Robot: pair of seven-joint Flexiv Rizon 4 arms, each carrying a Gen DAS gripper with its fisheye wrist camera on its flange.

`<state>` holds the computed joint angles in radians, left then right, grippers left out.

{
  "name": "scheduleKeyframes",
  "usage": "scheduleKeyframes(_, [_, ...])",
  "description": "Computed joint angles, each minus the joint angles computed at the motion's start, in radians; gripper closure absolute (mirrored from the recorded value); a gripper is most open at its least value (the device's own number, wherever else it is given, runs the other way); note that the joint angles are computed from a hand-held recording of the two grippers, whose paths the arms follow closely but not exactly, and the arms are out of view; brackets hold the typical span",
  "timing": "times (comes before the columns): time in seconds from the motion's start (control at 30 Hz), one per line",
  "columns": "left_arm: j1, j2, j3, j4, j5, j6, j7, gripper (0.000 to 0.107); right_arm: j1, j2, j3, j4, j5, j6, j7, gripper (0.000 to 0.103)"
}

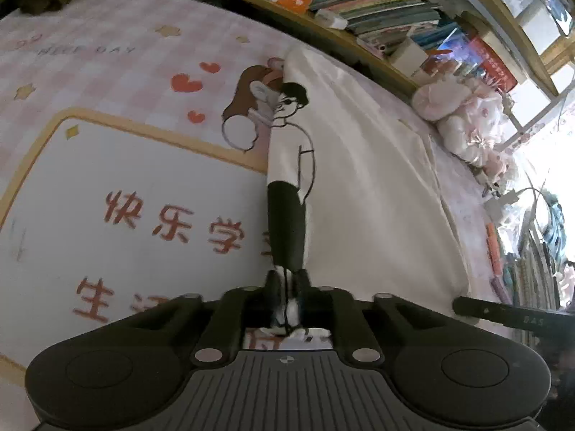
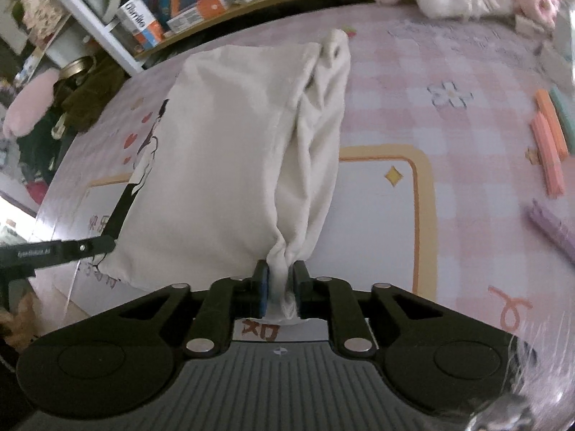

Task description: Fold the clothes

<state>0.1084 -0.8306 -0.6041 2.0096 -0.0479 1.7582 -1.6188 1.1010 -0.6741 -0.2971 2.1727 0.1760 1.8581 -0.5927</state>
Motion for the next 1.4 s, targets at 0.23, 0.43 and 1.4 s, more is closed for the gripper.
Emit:
scheduleKeyframes(0.23, [0.045,-0.028,-0.054,0.015,0.023,-0.004,0.019,0.077,-0.028,0.007,0.050,0.011,0.050,0.031,0.059,0.068])
scheduleKeyframes(0.43, [0.074,-0.022,-0.096,0.037,0.092,0.102,0.051,0.100,0.050,0.009,-0.023,0.010,0.045,0.033,0.042,0.090])
scheduleKeyframes(1.4, [-0.170,0.020,0.170,-0.033,0.316,0.230,0.375,0.021,-0.218,0.031,0.232,-0.013,-0.018,0.128,0.171,0.092])
